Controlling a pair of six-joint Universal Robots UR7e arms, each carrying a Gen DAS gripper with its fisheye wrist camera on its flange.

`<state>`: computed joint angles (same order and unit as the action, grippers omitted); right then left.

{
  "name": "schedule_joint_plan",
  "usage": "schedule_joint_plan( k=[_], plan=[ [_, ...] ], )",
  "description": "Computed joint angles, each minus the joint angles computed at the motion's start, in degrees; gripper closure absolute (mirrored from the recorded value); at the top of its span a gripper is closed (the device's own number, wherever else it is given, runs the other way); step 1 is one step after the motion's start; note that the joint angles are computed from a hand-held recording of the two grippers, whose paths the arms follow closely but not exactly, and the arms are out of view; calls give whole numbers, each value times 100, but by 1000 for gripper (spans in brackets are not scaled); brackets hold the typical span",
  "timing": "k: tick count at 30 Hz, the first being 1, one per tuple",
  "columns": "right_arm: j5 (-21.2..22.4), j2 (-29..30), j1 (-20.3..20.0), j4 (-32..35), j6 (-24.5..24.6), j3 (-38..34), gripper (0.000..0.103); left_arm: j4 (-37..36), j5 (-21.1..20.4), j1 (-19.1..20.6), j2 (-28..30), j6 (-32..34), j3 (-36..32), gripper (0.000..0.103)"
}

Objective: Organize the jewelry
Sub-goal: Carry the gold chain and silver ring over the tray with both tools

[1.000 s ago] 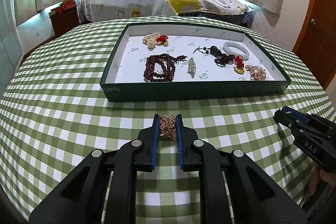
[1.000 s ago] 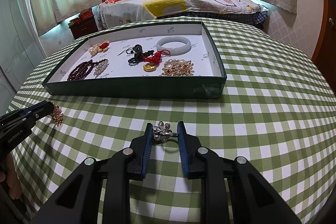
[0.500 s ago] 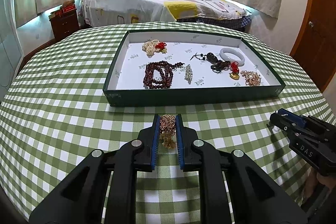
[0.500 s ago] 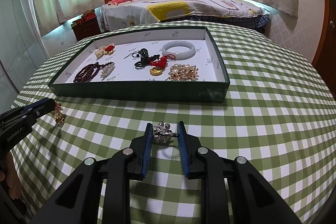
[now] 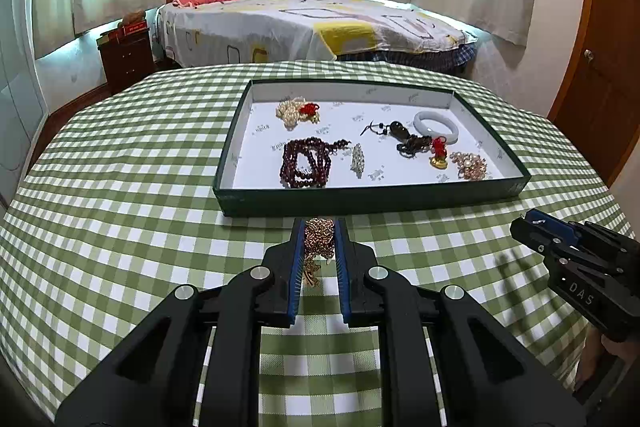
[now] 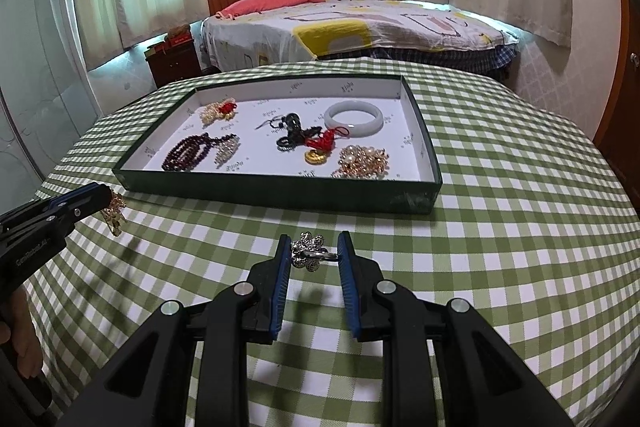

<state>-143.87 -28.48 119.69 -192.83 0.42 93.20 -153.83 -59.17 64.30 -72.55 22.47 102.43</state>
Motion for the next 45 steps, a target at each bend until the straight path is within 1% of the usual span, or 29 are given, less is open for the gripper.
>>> schedule_joint_plan(
  k=[12,18,22,30,36,40,45],
  plan=[
    [-95,0,239,-225,-368,-161,79,-149,-189,-196,-267,75,26,88],
    [-71,17,303,-309,-655,-343,78,-224,-293,-279,-236,93,-124,88],
    [-36,85,307,-342,-936,-587,79,-225,-373,-293,-136,73,-311,88],
    [134,317,308,-561,-1717,-1319,79,-508,-460,-372,194,294,-727,88],
    [323,518,231,-504,-2198,-2027,79,-559,-555,-357,650,386,-1268,88],
    [509,623,87,-296,-2251,-2417,79,-502,-577,-313,1028,462,-1705,88],
    [655,799,-106,-10,-2246,-2863,79,-403,-483,-241,1610,618,-2281,88]
  ],
)
